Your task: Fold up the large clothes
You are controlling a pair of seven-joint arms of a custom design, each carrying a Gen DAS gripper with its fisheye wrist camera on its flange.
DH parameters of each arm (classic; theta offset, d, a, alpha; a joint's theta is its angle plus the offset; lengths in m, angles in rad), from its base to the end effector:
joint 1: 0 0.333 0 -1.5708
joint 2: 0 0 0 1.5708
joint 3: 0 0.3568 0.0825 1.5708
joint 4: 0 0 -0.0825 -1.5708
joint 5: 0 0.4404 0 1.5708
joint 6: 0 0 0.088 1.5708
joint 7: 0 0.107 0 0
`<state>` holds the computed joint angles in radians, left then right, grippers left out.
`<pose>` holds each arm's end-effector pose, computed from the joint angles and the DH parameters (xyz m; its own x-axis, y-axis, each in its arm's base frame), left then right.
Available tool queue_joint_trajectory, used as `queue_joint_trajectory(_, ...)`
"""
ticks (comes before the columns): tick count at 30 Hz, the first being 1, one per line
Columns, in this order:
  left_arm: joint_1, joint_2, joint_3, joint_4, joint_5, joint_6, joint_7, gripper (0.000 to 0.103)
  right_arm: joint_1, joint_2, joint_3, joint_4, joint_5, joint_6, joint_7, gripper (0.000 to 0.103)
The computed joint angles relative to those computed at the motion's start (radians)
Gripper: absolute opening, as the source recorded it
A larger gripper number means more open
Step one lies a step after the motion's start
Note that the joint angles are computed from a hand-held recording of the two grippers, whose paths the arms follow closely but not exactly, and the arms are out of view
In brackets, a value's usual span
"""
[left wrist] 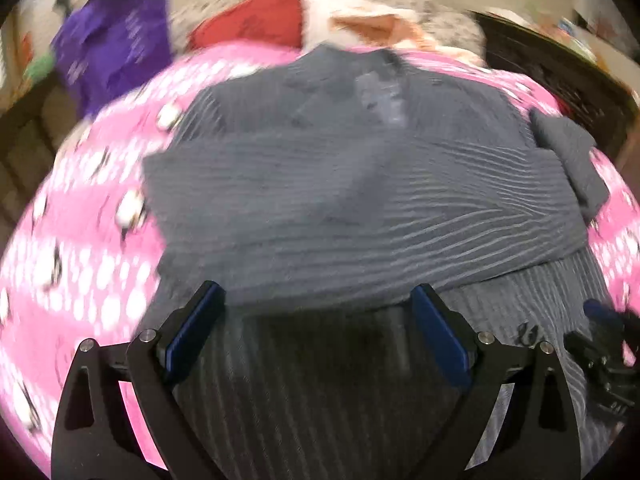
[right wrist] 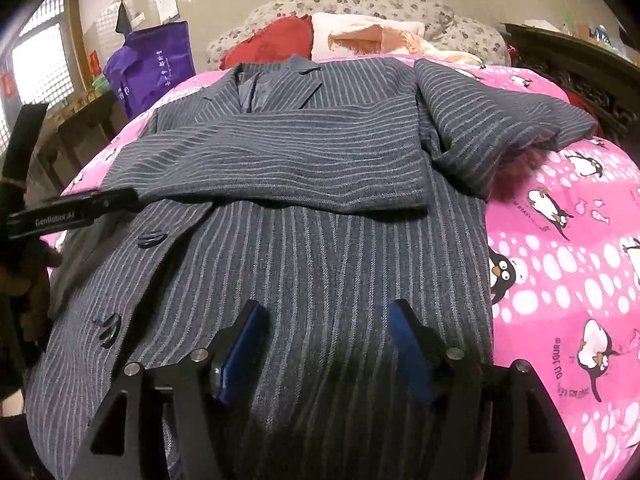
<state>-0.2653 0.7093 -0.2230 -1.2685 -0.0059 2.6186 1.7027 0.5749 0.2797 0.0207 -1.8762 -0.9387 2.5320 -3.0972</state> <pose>0.7905 -0.3526 0.4280 -0.5115 -0.8565 0.0691 -0.6978 0.3671 -0.6151 0.5827 0.4043 0.4079 -0.2775 -0.9531 -0.1211 -0.6906 0.2855 -0.6645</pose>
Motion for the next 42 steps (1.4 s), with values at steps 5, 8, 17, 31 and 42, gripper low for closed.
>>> queue_joint_trajectory(5,0.058,-0.072,-0.043,-0.153,-0.072,0.094,0.014,0.096,-0.03,-0.033,0.02,-0.006,0.115,-0.005,-0.135,0.064)
queue_joint_trajectory(8,0.064,-0.068,-0.053,-0.164,-0.08,0.114,0.04,0.096,-0.039,-0.146,-0.016,-0.076,-0.03,-0.085,-0.043,0.064)
queue_joint_trajectory(17,0.041,-0.043,-0.027,-0.124,-0.069,0.097,-0.026,0.096,-0.367,-0.3,-0.149,-0.278,-0.098,0.175,0.259,0.064)
queue_joint_trajectory(31,0.026,-0.021,-0.012,-0.084,-0.042,0.074,-0.073,0.096,-0.463,-0.218,-0.194,-0.201,-0.38,0.371,0.495,0.004)
queue_joint_trajectory(42,0.034,-0.022,-0.023,-0.085,-0.049,0.072,-0.058,0.096,-0.493,-0.848,0.016,-0.664,-0.167,-0.05,0.412,0.004)
